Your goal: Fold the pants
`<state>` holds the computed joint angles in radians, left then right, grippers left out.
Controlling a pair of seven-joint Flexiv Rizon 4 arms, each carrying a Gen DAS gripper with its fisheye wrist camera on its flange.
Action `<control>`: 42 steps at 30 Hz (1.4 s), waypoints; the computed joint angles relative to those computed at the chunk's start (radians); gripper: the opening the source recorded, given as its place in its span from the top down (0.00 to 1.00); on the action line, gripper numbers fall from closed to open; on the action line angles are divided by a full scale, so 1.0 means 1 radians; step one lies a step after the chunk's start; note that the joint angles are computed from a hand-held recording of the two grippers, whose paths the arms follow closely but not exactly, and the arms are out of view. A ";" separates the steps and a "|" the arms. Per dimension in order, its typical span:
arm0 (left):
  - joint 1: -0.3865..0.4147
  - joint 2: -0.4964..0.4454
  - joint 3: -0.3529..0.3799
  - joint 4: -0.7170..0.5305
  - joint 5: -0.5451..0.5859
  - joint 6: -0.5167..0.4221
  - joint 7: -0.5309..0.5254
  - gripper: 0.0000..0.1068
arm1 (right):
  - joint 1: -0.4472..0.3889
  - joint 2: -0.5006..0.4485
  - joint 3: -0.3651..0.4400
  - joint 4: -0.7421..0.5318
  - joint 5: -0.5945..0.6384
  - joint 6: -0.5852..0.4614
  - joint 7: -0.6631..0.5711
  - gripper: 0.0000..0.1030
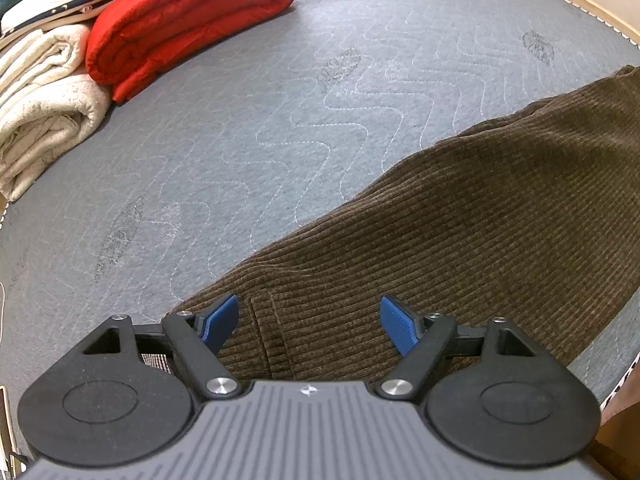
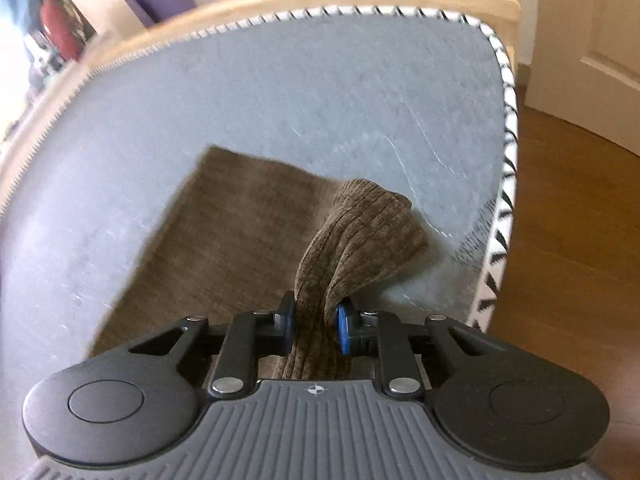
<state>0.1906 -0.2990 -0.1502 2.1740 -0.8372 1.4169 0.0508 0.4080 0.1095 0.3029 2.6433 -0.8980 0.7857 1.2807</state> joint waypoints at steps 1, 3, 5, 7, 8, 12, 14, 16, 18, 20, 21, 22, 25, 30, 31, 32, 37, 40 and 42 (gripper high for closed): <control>0.002 0.002 -0.003 0.001 -0.005 -0.002 0.005 0.23 | 0.013 -0.002 0.012 -0.034 -0.007 -0.062 -0.046 0.80; 0.005 0.007 -0.009 0.003 -0.023 -0.003 0.019 0.23 | 0.049 -0.031 0.031 -0.122 -0.044 -0.197 -0.175 0.80; 0.003 0.010 -0.008 0.005 -0.036 -0.003 0.030 0.23 | 0.099 -0.092 0.039 -0.232 -0.146 -0.331 -0.356 0.81; -0.001 0.012 -0.004 0.004 -0.044 -0.004 0.035 0.23 | 0.160 -0.176 0.031 -0.336 -0.306 -0.401 -0.540 0.81; -0.002 0.012 -0.001 0.004 -0.048 -0.005 0.037 0.23 | 0.189 -0.221 0.020 -0.383 -0.398 -0.398 -0.620 0.81; -0.010 0.007 0.017 0.000 -0.030 -0.001 0.024 0.23 | 0.269 -0.426 -0.033 -0.571 -0.613 -0.170 -0.910 0.80; -0.010 0.006 0.020 0.000 -0.021 -0.005 0.017 0.23 | 0.277 -0.551 -0.036 -0.666 -0.556 0.040 -1.134 0.79; -0.008 0.006 0.023 -0.001 -0.011 -0.005 0.009 0.23 | 0.295 -0.664 -0.007 -0.743 -0.412 0.138 -1.400 0.79; -0.003 0.011 0.018 0.000 -0.018 -0.010 0.008 0.23 | 0.336 -0.730 0.003 -0.791 -0.323 0.124 -1.546 0.72; 0.000 0.014 0.018 0.000 -0.025 -0.019 0.009 0.23 | 0.381 -0.737 -0.023 -0.809 -0.315 0.100 -1.562 0.60; 0.000 0.016 0.018 -0.001 -0.029 -0.021 0.013 0.22 | 0.386 -0.730 -0.033 -0.807 -0.306 0.120 -1.550 0.56; 0.001 0.017 0.017 -0.001 -0.035 -0.022 0.019 0.22 | 0.392 -0.718 -0.046 -0.800 -0.306 0.144 -1.523 0.58; -0.005 0.015 0.024 -0.003 -0.037 -0.024 0.020 0.22 | 0.392 -0.669 -0.111 -0.757 -0.377 0.282 -1.396 0.58; -0.012 0.019 0.037 -0.002 -0.027 -0.041 0.001 0.22 | 0.393 -0.655 -0.199 -0.747 -0.514 0.434 -1.225 0.50; -0.012 0.020 0.038 -0.003 -0.027 -0.044 0.001 0.22 | 0.385 -0.661 -0.204 -0.749 -0.533 0.469 -1.211 0.50; -0.013 0.021 0.038 -0.001 -0.029 -0.042 0.004 0.22 | 0.377 -0.670 -0.206 -0.758 -0.540 0.500 -1.211 0.50; -0.017 0.026 0.036 0.004 -0.051 -0.042 0.029 0.22 | 0.326 -0.703 -0.230 -0.806 -0.698 0.681 -1.063 0.50; -0.022 0.021 0.040 0.001 -0.049 -0.035 0.026 0.22 | 0.356 -0.697 -0.206 -0.796 -0.563 0.537 -1.214 0.49; -0.023 0.019 0.041 0.000 -0.045 -0.033 0.021 0.22 | 0.383 -0.714 -0.191 -0.805 -0.425 0.447 -1.330 0.49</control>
